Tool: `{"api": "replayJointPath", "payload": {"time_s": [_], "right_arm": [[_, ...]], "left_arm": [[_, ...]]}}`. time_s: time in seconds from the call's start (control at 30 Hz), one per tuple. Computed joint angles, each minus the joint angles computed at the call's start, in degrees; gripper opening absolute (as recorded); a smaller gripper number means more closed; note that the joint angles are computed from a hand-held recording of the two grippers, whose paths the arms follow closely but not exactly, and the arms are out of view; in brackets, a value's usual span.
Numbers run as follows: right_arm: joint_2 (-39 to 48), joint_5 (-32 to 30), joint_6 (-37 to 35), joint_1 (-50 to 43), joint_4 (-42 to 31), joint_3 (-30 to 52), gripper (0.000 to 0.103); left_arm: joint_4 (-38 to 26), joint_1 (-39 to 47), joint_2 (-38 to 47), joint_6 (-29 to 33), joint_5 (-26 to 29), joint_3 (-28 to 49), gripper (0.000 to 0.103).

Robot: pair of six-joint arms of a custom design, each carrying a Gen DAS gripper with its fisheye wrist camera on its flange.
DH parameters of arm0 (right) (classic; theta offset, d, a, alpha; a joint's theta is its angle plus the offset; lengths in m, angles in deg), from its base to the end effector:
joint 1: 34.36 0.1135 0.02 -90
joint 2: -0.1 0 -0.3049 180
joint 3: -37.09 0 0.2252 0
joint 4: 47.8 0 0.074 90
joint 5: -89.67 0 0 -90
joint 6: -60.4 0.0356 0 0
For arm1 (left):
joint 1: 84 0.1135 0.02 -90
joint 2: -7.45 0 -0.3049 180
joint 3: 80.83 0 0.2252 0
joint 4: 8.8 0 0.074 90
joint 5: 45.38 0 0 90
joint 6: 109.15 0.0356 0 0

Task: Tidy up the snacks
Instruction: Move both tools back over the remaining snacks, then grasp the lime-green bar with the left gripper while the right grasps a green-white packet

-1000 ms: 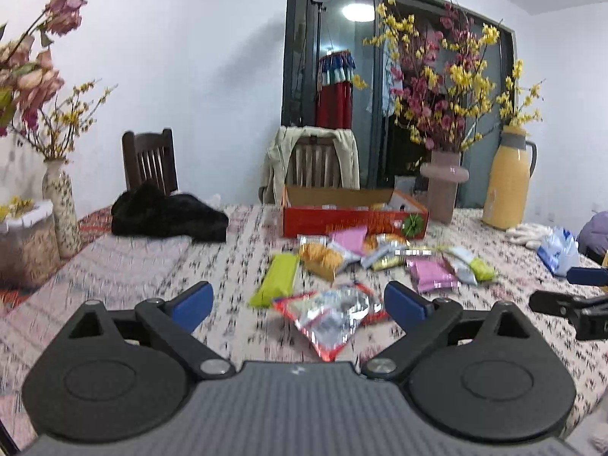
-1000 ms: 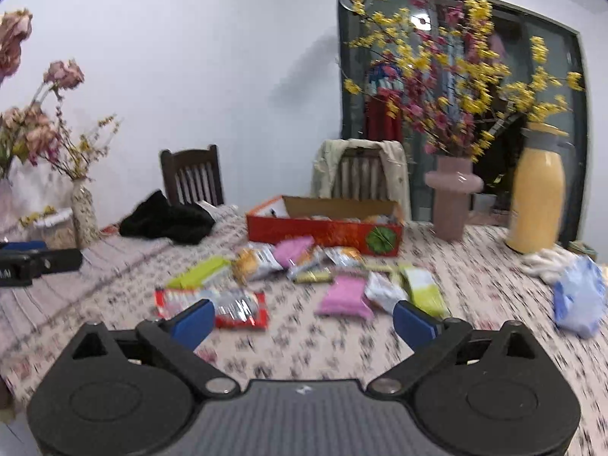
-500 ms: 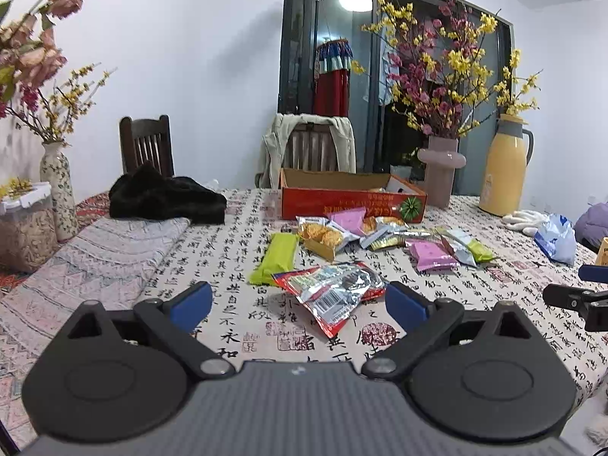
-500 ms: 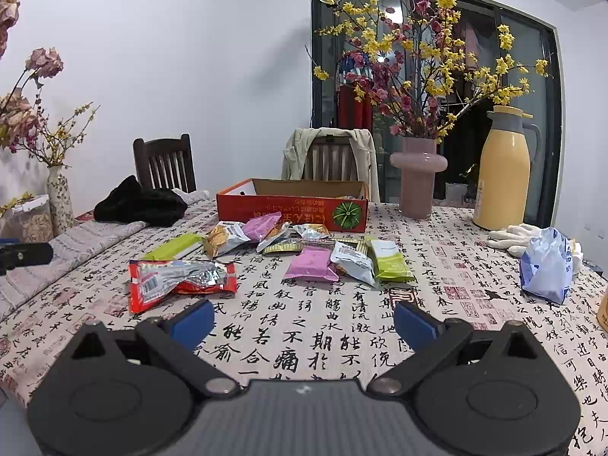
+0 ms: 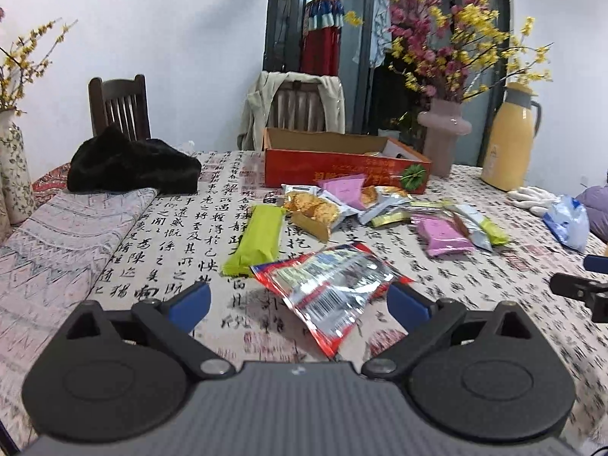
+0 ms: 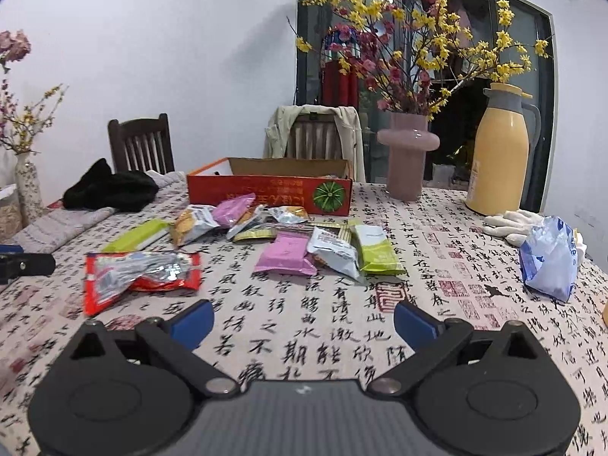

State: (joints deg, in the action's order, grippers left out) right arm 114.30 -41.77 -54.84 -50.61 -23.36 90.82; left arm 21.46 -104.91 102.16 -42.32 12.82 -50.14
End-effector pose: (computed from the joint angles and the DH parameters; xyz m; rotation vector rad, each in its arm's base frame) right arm 0.3305 -0.0718 0.1364 -0.5430 1.9717 0.3482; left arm 0.2219 -0.0647 0.1570 -0.3510 2.0352 0.1297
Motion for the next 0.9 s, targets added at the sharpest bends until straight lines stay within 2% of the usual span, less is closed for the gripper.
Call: {"api": "replayJointPath", "payload": {"time_s": [0.17, 0.27, 0.37, 0.5, 0.53, 0.73, 0.83, 0.87, 0.9], "right_arm": [[3.20, 4.22, 1.18, 2.81, -2.95, 7.13, 0.101], [5.66, 5.45, 0.23, 4.20, -9.30, 15.23, 0.098], [9.61, 6.34, 0.14, 5.55, -17.69, 26.28, 0.089], [18.34, 6.07, 2.89, 6.86, -33.69, 46.21, 0.079], [20.68, 6.97, 3.16, 7.38, -36.74, 50.96, 0.075], [32.29, 11.43, 4.07, 9.62, -49.93, 72.67, 0.071], [37.94, 12.51, 4.53, 10.50, -57.32, 83.46, 0.064], [39.20, 12.81, 4.53, 10.78, -58.94, 85.82, 0.061], [40.15, 13.08, 4.35, 11.11, -60.07, 87.58, 0.059]], "left_arm": [[-0.75, 7.77, 4.74, 4.53, 6.17, 5.87, 0.100], [-2.68, 13.08, 7.87, 8.38, 11.04, 11.53, 0.098], [-8.54, 17.91, 12.22, 9.99, 15.18, 20.20, 0.092], [-18.81, 22.08, 19.15, 10.33, 19.16, 32.41, 0.078], [-20.14, 22.70, 20.65, 10.36, 19.82, 34.53, 0.078], [-23.45, 24.30, 26.15, 11.05, 21.23, 41.47, 0.076], [-24.91, 24.58, 27.64, 10.80, 21.56, 43.26, 0.068], [-24.64, 24.42, 27.73, 11.25, 20.85, 43.20, 0.062], [-24.86, 24.24, 27.65, 12.05, 20.38, 43.23, 0.051]]}}
